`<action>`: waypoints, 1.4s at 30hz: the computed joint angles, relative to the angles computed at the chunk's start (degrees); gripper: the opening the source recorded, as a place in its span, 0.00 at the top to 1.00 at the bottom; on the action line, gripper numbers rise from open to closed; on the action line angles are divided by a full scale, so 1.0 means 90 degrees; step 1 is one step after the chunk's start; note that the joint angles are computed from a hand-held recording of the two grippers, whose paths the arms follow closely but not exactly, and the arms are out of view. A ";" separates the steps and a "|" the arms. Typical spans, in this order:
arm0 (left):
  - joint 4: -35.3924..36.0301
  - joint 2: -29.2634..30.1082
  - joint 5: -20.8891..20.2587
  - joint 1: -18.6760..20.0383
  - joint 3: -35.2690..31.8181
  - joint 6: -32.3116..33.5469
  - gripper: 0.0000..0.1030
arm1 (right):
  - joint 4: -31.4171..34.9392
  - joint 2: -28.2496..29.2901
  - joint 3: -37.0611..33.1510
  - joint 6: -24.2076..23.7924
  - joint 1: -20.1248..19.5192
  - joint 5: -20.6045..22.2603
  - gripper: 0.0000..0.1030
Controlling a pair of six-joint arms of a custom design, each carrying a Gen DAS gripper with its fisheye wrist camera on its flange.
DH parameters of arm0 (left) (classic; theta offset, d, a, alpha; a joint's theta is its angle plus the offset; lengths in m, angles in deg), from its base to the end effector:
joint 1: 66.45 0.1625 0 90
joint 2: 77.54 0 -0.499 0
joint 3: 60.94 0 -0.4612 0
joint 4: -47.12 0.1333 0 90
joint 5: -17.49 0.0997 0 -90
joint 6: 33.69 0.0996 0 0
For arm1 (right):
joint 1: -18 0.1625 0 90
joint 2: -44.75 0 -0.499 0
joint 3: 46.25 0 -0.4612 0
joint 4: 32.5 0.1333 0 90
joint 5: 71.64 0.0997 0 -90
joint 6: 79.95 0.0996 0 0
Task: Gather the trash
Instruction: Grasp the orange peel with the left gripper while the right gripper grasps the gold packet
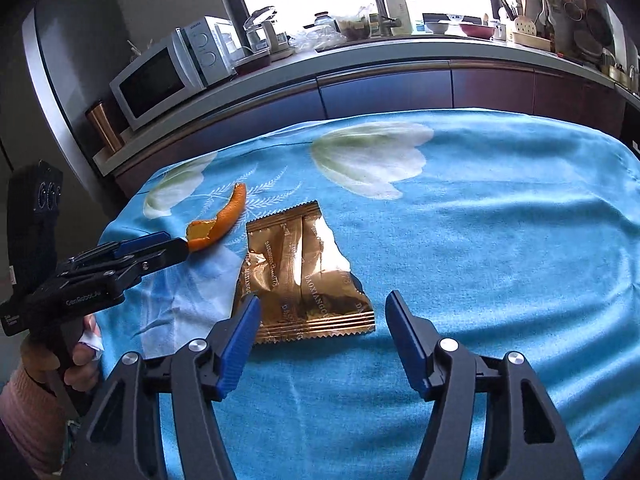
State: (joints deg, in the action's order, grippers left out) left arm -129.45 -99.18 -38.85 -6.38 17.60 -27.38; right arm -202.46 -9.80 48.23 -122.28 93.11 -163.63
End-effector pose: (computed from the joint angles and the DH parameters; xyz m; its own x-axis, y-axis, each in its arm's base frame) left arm -0.2574 -0.8249 -0.0625 -0.8054 0.2592 -0.5331 0.5252 0.7289 -0.4391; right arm -0.0758 -0.7905 0.2609 -0.8423 -0.2925 0.4528 -0.5011 0.7345 -0.4576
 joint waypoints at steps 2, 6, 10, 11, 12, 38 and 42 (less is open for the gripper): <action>0.0195 0.0066 -0.0055 0.0035 -0.0152 -0.0047 0.48 | 0.0055 0.0022 -0.0033 0.0035 -0.0007 -0.0026 0.37; 0.0485 0.0157 -0.0016 0.0045 -0.0352 -0.0042 0.60 | 0.0173 0.0090 -0.0119 0.0008 0.0014 -0.0060 0.34; 0.0716 0.0193 -0.0073 0.0077 -0.0454 -0.0177 0.78 | 0.0240 0.0124 -0.0150 -0.0114 0.0061 -0.0111 0.35; 0.0702 0.0183 -0.0134 0.0086 -0.0442 -0.0186 0.80 | 0.0236 0.0129 -0.0142 -0.0156 0.0074 -0.0149 0.37; 0.0676 0.0189 -0.0138 0.0085 -0.0445 -0.0191 0.82 | 0.0184 0.0138 -0.0131 -0.0185 0.0089 -0.0207 0.39; -0.1316 -0.0714 0.0101 -0.0132 0.1337 -0.0188 0.89 | 0.0457 -0.0269 0.0245 -0.0362 0.0066 0.0862 0.99; -0.1649 -0.0994 0.0131 -0.0154 0.1794 -0.0256 0.90 | 0.0543 -0.0344 0.0326 -0.0408 0.0085 0.1064 0.99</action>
